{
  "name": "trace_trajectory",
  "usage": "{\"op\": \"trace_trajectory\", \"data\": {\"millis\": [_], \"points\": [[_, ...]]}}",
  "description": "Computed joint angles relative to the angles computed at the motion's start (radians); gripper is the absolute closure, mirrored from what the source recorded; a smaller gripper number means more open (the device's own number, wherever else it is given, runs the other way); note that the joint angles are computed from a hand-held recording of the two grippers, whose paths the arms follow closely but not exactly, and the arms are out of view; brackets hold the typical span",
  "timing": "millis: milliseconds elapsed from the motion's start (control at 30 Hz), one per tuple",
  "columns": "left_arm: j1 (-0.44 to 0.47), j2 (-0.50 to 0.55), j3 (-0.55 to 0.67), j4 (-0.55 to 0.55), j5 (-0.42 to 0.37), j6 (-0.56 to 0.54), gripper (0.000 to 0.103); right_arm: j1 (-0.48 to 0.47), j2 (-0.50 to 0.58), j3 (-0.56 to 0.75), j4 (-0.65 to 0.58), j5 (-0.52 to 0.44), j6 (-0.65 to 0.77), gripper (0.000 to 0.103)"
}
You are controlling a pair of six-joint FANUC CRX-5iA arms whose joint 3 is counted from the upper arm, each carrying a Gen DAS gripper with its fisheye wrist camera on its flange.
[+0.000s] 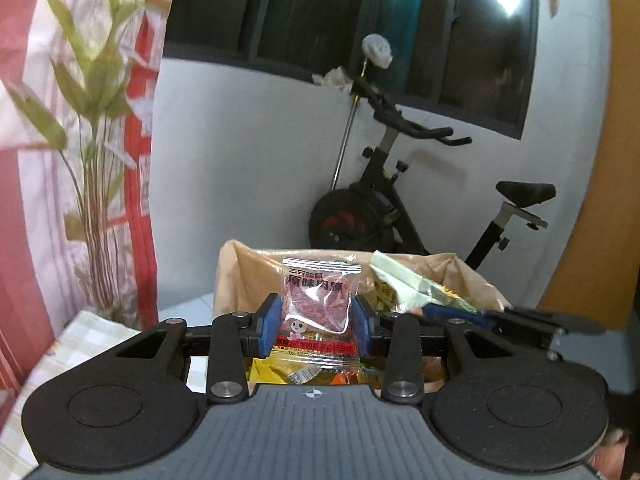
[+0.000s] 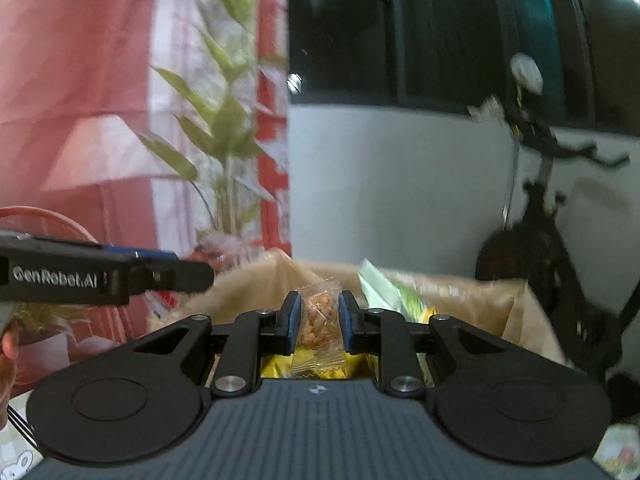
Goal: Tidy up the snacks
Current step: 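Carry both packets over the box and open both tools to drop them, then grasp the red stick snack with the right tool while the left tool grasps the gold packet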
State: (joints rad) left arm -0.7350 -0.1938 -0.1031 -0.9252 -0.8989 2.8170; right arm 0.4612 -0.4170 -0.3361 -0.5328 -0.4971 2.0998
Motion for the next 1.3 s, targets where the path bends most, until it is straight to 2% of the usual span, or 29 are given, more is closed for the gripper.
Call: {"op": "trace_trajectory", "data": {"millis": [67,133,167,233,300,633,733,767,867,933,1000,1033,1133,1300], "points": [[0.030,0.005,-0.007,0.038,0.031,-0.031,0.059,-0.007,0.031,0.013,0.011,-0.015,-0.029,0.079],[0.027,0.014,-0.004,0.034,0.028,-0.044,0.052,-0.011,0.040,0.012,0.023,-0.022,-0.044,0.077],[0.020,0.017,-0.002,0.026,0.022,-0.046,0.052,-0.020,0.043,0.018,0.007,-0.038,-0.025,0.071],[0.010,0.011,-0.005,0.024,0.014,-0.053,0.051,-0.034,0.033,0.017,-0.016,-0.057,0.011,0.065],[-0.007,0.001,-0.008,0.020,-0.005,-0.043,0.050,-0.038,0.010,0.005,-0.015,-0.061,0.024,0.064],[-0.182,-0.099,-0.079,-0.057,-0.176,0.084,0.043,-0.152,-0.201,-0.095,-0.190,-0.149,0.141,0.058],[-0.218,-0.121,-0.113,-0.053,-0.215,0.156,0.043,-0.160,-0.266,-0.149,-0.192,-0.165,0.094,0.057],[-0.226,-0.127,-0.125,-0.049,-0.219,0.179,0.043,-0.153,-0.284,-0.167,-0.177,-0.166,0.062,0.057],[-0.249,-0.126,-0.150,-0.041,-0.246,0.221,0.043,-0.055,-0.351,-0.261,-0.023,-0.114,-0.135,0.055],[-0.260,-0.117,-0.160,-0.035,-0.263,0.233,0.043,0.078,-0.408,-0.364,0.204,-0.048,-0.381,0.054],[-0.260,-0.111,-0.173,-0.024,-0.266,0.240,0.043,0.179,-0.455,-0.454,0.407,-0.026,-0.603,0.053],[-0.259,-0.107,-0.179,-0.016,-0.267,0.241,0.043,0.207,-0.468,-0.480,0.458,-0.035,-0.667,0.052],[-0.258,-0.099,-0.197,-0.001,-0.268,0.246,0.043,0.269,-0.479,-0.525,0.528,-0.067,-0.755,0.041],[-0.257,-0.097,-0.224,0.013,-0.259,0.268,0.043,0.342,-0.445,-0.552,0.572,-0.113,-0.835,0.026]]}}
